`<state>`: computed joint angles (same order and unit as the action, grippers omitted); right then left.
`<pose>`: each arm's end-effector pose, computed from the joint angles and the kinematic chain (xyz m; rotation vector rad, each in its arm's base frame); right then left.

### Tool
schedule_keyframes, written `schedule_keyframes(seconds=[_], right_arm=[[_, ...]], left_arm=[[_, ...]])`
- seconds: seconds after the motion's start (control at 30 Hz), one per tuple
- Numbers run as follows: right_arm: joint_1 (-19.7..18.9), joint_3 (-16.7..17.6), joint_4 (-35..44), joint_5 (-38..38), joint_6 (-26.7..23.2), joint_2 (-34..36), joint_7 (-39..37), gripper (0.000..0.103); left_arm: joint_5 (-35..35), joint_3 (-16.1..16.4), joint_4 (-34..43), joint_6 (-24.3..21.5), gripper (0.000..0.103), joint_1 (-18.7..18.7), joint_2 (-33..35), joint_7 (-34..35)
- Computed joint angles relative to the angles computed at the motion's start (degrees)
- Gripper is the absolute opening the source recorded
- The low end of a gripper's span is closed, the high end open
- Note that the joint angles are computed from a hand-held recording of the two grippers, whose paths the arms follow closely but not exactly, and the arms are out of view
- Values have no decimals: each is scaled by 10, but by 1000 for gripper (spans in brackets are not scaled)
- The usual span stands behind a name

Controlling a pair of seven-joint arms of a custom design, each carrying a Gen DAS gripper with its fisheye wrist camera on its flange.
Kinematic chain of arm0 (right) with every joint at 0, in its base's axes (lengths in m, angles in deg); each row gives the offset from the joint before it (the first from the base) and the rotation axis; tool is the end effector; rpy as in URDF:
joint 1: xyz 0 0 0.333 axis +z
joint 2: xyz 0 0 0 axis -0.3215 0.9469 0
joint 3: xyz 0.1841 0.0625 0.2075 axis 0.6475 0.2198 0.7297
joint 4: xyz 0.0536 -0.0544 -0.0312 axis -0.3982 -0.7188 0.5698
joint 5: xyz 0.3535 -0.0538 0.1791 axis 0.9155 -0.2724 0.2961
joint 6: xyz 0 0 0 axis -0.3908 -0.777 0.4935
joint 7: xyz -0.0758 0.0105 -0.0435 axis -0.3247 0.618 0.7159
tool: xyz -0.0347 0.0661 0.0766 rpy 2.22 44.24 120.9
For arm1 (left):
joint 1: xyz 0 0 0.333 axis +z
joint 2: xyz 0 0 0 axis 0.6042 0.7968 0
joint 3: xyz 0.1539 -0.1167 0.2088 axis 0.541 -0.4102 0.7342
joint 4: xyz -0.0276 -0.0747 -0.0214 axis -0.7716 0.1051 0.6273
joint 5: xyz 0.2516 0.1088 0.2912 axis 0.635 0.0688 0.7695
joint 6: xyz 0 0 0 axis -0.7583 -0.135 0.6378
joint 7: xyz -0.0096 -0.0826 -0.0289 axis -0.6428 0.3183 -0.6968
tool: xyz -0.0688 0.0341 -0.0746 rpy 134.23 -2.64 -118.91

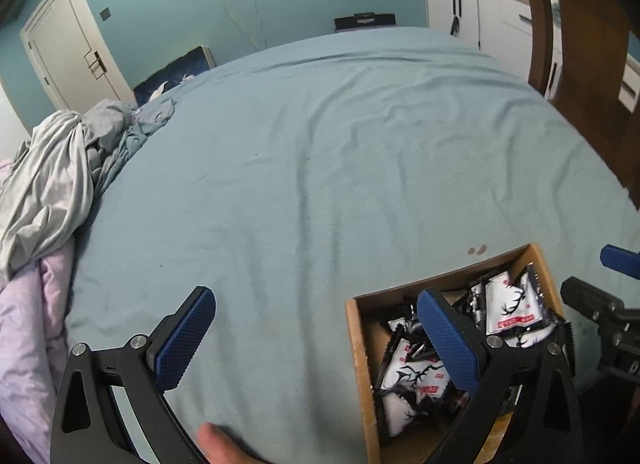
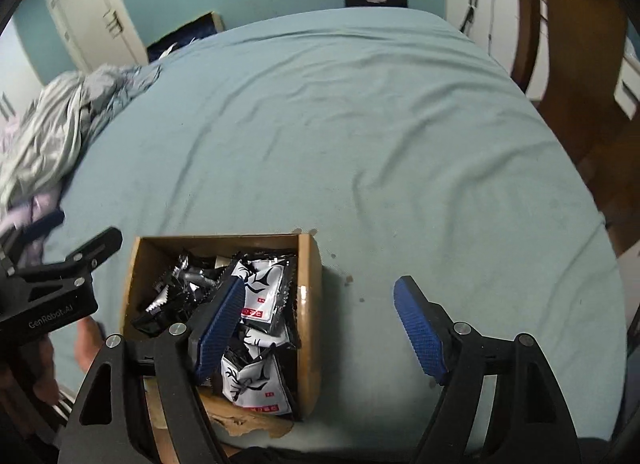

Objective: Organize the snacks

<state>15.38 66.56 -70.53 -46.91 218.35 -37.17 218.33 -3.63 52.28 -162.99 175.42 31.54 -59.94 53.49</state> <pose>0.4431 0.4337 0.4365 -1.5638 1.9847 -0.4684 0.4776 -0.1934 0.4787 -1.4240 2.1771 -0.5372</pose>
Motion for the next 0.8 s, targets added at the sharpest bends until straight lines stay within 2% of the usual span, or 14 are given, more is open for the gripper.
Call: schedule_keyframes(seconds=[0.13,0.3,0.5,0.8], right_arm=[[3,3,8,8,-7,9,-29,76],[2,-2,7,15,-6,10,-41,76],[4,-2,12,19,-15,10,-50,76],[9,-2,26,15,-21,23,-70,76]], left_arm=[[4,-2,7,-7,103,0,7,-7],[42,-12,13,-14,103,8,15,-34],[24,1,24,-37,103,-4,23,-26],[5,7,31,-42,103,-16,30,0]])
